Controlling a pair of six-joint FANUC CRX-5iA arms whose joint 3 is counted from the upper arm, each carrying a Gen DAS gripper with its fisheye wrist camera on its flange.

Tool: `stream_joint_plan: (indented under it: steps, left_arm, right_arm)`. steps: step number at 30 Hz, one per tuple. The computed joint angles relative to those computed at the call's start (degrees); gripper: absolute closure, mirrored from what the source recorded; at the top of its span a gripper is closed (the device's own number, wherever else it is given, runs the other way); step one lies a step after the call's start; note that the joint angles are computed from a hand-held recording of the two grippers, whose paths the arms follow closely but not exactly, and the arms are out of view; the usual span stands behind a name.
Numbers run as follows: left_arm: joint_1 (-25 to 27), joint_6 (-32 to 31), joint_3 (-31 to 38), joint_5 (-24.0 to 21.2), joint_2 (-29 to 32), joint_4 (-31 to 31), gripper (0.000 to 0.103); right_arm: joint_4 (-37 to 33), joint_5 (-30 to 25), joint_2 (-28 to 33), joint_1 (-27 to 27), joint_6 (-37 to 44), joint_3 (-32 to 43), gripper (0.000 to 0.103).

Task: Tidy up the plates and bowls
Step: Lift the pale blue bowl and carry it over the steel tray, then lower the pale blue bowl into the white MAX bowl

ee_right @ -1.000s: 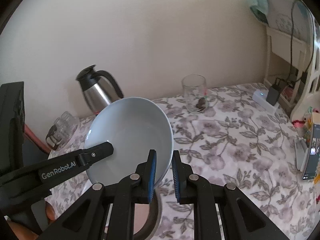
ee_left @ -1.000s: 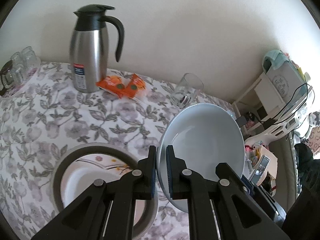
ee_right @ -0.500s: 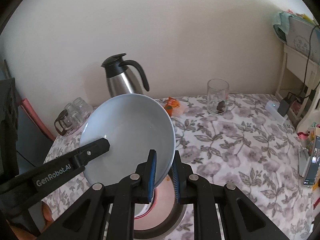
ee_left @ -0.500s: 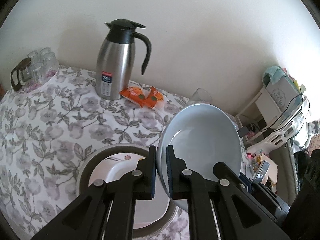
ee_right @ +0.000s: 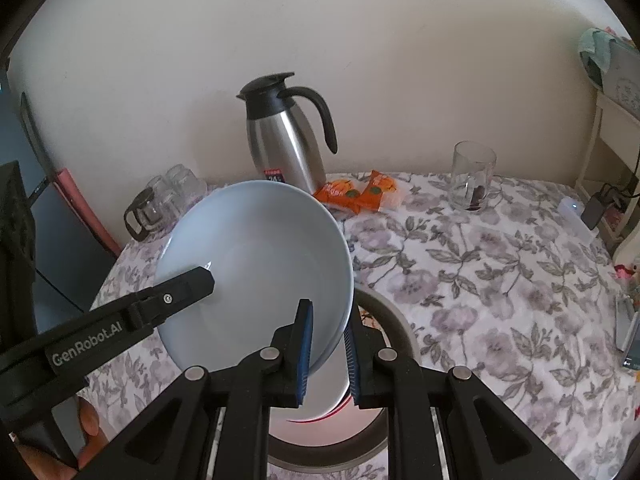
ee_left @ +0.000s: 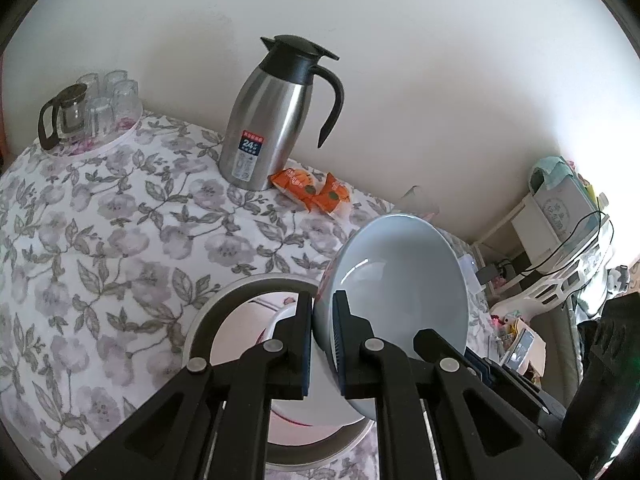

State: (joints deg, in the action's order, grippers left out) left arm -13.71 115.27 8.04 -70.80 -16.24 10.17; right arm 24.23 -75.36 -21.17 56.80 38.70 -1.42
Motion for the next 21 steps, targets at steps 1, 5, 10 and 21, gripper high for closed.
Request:
stream_joint_plan:
  steps: [1, 5, 10, 21]
  left_arm:
    - [0.4, -0.18, -0.7, 0.22, -0.32, 0.54, 0.093]
    - [2.06, -1.0, -3.45, 0.94, -1.52, 2.83, 0.093]
    - [3.5, -1.29, -5.9, 1.34, -2.52, 4.81, 0.092]
    - [2.65, -1.08, -6.87, 0.02, -1.91, 4.03, 0.092]
  right_arm:
    - [-0.1, -0.1, 0.1, 0.16, -0.02, -0.06, 0.086]
    - [-0.73, -0.64, 0.59, 0.43, 0.31, -0.03, 0.086]
    - [-2.14, -1.37, 1.3, 0.2, 1.5, 0.1, 0.086]
    - [-3.42, -3.77, 2.77, -0.41, 3.29, 0.41, 0.086]
